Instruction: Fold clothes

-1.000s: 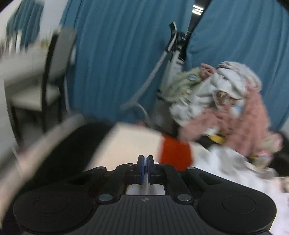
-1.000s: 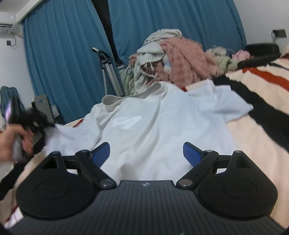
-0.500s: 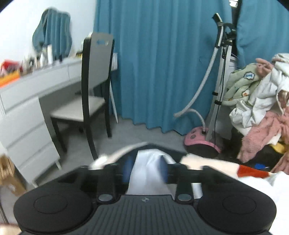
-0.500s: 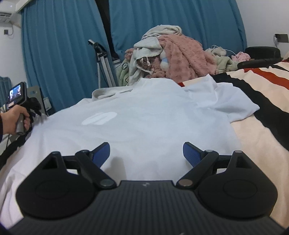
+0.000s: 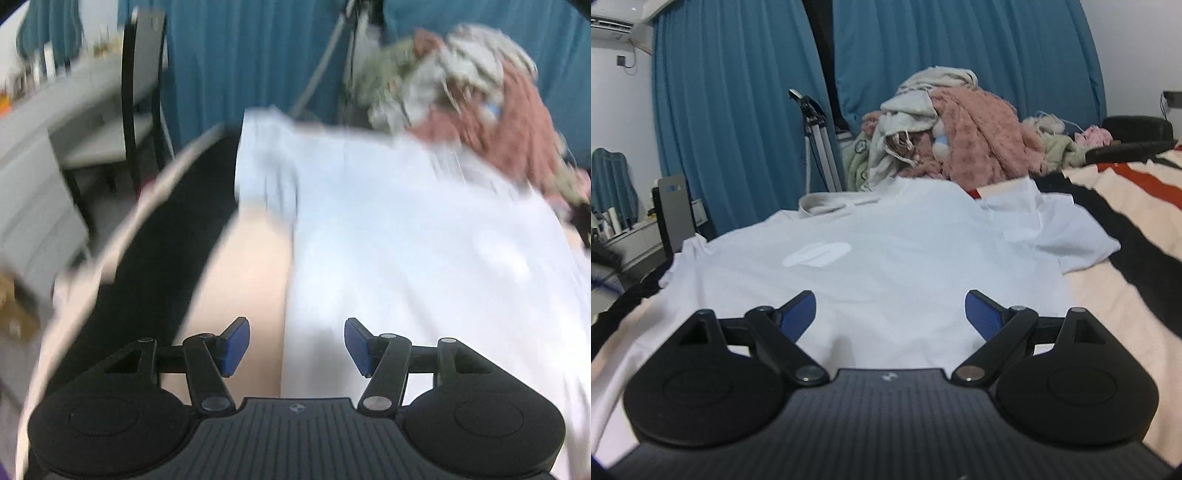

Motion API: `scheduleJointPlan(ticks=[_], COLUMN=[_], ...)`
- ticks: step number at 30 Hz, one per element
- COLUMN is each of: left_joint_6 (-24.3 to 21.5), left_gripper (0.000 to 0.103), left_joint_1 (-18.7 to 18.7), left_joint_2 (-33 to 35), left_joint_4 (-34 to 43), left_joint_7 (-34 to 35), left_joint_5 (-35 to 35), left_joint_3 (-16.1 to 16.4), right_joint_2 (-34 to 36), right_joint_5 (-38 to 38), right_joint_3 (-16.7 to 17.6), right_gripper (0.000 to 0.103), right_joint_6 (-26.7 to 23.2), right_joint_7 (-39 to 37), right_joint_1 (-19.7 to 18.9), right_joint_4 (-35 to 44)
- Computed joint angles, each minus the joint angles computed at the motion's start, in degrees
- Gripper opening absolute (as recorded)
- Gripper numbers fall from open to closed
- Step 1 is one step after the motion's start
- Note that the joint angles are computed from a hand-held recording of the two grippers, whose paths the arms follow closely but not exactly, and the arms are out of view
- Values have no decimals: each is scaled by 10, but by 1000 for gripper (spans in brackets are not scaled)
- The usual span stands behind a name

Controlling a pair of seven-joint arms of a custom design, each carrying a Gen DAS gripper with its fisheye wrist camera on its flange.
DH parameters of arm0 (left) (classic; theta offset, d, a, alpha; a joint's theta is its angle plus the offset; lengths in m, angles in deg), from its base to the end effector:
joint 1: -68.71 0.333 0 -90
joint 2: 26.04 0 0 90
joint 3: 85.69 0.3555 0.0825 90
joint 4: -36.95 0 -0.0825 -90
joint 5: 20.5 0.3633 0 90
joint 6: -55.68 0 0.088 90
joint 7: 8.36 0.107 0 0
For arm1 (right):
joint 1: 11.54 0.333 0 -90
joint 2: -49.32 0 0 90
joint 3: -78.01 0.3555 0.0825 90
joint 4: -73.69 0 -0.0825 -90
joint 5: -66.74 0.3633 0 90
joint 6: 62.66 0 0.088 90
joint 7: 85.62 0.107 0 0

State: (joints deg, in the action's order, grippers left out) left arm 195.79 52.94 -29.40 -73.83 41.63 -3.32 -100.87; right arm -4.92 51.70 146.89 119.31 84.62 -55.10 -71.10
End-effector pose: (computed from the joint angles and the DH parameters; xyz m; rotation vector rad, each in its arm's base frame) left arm 0.4829 -0.2940 0.6190 -1.8870 1.9267 -0.7113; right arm 0.3450 0.3166 0.5010 -1.1432 1.6404 -0.9874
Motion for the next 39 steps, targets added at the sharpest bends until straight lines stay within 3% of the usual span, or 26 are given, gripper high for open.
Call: scheduleJointPlan(ticks=[4,10,15,18,21,23,26,32,35,36,38,39], left_joint_6=[-83,-93,-122,-136,-158,-167,-190,-288,-297,-292,-266,-243], left_gripper=[56,53,51,51,33,8,3,2,5,9,35,43], left_joint_1=[-18,-32,-58,-59,-62,-67,-61,-17,-11,-11,-13,-13], left_joint_2=[-102,-201,-235,-243,-247,-262,-295,-338,-347,-350,-352,-354], left_joint_4=[-93,-175,-183,-191,-194,-199,-206,-174,-165,-163,-161,-162], left_joint_7=[89,118,172,162,144,141,117,117,116,119,128,130], left_joint_5=[-126,-168,-183,-181,-169,-177,-213,-174,-181,-181,-173,-163], left_joint_3=[8,-2,-15,-36,-51,-43,-19,-6,-5,-8,-19,-29], right_joint_2=[-23,-37,-35,-28,-14,-3,6,14,16,15,13,10], right_joint_5=[-2,-23,-34,-42,-62,-77,-102,-141,-154,-156,-161,-163], right_joint_3=[-36,-71,-95,-104,-105,-104,-107,-114,-117,-119,-122,-124], right_gripper=[89,89,89,89,89,89,89,89,89,89,89,89], right_joint_6=[-26,-143,-221,-252,-272,-283,-290,-282,-276,-275,-273,-272], right_joint_7=[-8,-24,3,25,33,36,44,68,78,82,90,93], right_joint_1=[54,132,182,204,214,221,231,238,238,238,241,242], right_joint_4=[-11,9,20,19,22,26,29,31,31,31,28,27])
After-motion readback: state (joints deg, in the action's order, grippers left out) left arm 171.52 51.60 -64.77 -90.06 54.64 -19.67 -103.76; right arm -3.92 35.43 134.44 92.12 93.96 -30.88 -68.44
